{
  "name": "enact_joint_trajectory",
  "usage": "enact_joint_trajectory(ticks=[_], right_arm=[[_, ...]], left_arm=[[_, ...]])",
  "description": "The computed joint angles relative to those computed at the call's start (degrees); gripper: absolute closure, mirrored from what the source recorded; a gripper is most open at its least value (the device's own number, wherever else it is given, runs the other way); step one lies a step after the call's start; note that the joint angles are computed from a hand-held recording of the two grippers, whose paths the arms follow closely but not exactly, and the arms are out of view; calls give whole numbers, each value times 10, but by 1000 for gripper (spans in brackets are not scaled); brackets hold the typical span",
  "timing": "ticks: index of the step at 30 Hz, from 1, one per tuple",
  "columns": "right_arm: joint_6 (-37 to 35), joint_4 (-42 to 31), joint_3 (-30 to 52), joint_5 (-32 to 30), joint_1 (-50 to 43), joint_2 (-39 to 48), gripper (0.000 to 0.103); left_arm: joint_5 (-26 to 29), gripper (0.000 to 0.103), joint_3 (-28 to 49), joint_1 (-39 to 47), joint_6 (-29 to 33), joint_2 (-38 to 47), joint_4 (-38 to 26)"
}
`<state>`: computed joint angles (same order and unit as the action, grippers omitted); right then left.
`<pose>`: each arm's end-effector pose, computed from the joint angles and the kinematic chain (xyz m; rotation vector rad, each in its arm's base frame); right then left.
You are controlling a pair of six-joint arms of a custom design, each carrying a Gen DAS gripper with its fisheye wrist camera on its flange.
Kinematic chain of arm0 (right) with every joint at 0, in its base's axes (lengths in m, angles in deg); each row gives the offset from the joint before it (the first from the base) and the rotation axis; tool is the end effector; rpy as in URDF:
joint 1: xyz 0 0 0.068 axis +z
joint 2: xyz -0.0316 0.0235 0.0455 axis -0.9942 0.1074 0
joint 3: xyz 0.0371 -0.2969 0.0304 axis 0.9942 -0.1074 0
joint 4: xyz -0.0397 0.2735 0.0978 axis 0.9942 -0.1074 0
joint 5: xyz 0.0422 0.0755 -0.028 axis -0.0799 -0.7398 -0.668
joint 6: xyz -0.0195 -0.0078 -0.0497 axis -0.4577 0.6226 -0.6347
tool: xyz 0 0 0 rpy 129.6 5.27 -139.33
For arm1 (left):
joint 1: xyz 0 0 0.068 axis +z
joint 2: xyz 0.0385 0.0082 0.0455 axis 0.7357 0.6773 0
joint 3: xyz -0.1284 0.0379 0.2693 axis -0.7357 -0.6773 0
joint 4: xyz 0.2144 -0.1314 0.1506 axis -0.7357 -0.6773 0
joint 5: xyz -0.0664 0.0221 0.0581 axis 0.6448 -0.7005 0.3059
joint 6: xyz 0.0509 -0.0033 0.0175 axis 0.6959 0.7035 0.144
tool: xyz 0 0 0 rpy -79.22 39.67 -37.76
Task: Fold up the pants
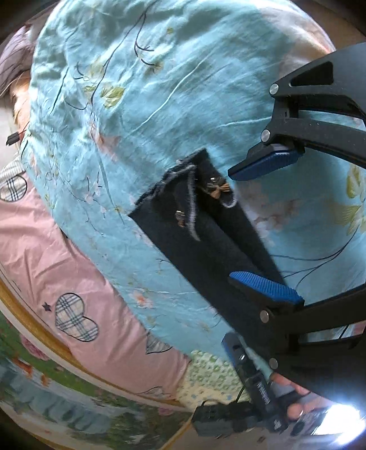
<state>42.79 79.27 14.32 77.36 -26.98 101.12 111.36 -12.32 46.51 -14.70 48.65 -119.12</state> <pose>0.1713 0.2158 0.0501 1.0043 1.9770 0.4409 0.4270 -0.0243 0.1393 1.0913 2.3877 -0.5075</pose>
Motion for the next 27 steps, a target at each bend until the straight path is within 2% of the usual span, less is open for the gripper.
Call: enact_joint_trajectory(ticks=[3, 7, 9, 11, 12, 17, 19, 22, 24, 27], right_arm=[[3, 9, -5, 7, -10, 2, 35], [-9, 56, -15, 18, -18, 16, 36], [-24, 72, -17, 20, -22, 24, 68], [-27, 95, -25, 18, -22, 37, 83], [-25, 105, -30, 21, -18, 42, 87], [21, 128, -60, 65, 23, 53, 89], [21, 141, -66, 68, 29, 58, 90], [11, 117, -56, 73, 34, 55, 90], [6, 142, -60, 73, 34, 63, 90], [-3, 187, -68, 75, 35, 80, 90]], left_arm=[[-10, 33, 15, -24, 11, 14, -14], [-24, 33, 33, -54, 23, 28, -24], [-33, 33, 50, -71, 25, 40, -36], [-41, 33, 72, -92, 27, 56, -56], [-43, 33, 77, -99, 26, 60, -61], [-46, 33, 111, -146, 28, 85, -96], [-52, 34, 138, -167, 31, 107, -121], [-51, 41, 194, -187, 28, 151, -171], [-38, 42, 237, -193, 29, 180, -209], [-14, 63, 300, -196, 41, 219, -271]])
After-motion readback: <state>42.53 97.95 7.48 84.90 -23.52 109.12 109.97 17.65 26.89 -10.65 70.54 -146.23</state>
